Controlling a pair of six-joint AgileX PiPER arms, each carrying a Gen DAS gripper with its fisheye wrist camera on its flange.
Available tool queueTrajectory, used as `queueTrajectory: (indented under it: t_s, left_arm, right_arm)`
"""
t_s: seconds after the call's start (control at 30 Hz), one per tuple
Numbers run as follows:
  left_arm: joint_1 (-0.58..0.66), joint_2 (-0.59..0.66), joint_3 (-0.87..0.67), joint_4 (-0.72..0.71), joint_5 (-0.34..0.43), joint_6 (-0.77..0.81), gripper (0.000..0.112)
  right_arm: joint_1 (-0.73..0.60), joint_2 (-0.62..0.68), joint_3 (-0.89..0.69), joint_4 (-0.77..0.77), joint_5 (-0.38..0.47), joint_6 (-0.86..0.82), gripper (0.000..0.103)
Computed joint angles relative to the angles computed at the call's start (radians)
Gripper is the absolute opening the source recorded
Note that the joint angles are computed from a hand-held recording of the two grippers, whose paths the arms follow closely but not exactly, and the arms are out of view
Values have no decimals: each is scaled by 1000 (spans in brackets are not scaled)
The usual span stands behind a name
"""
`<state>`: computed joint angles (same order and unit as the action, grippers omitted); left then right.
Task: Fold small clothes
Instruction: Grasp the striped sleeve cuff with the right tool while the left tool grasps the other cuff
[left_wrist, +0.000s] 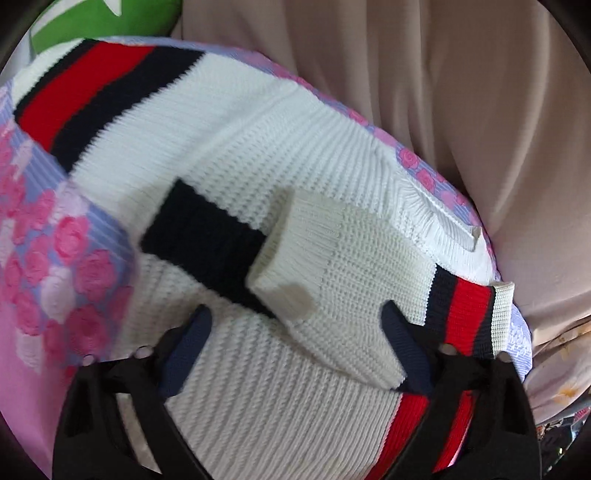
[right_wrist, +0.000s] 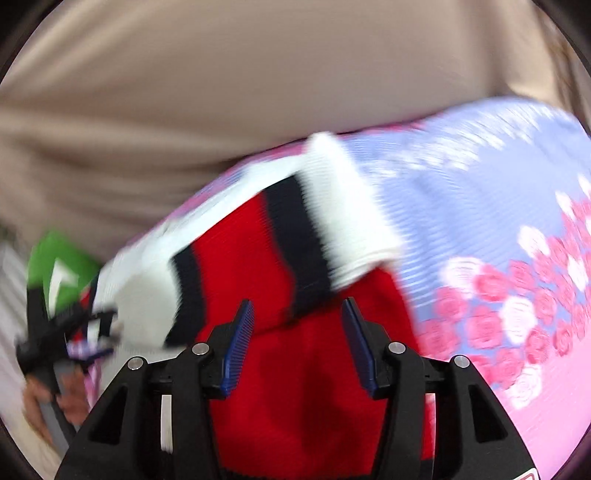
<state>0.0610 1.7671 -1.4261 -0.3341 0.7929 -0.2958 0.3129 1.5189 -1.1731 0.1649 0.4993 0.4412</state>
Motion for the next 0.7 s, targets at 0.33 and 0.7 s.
queueTrajectory:
  t_s: [0.33, 0.7]
  left_arm:
    - [-23, 74, -225, -34, 15, 97, 7]
    - [-96, 186, -280, 254, -26, -32, 6]
  right_arm:
    - [-148, 204, -82, 598, -27, -406, 9]
    - [-95, 223, -65, 367, -106, -292, 6]
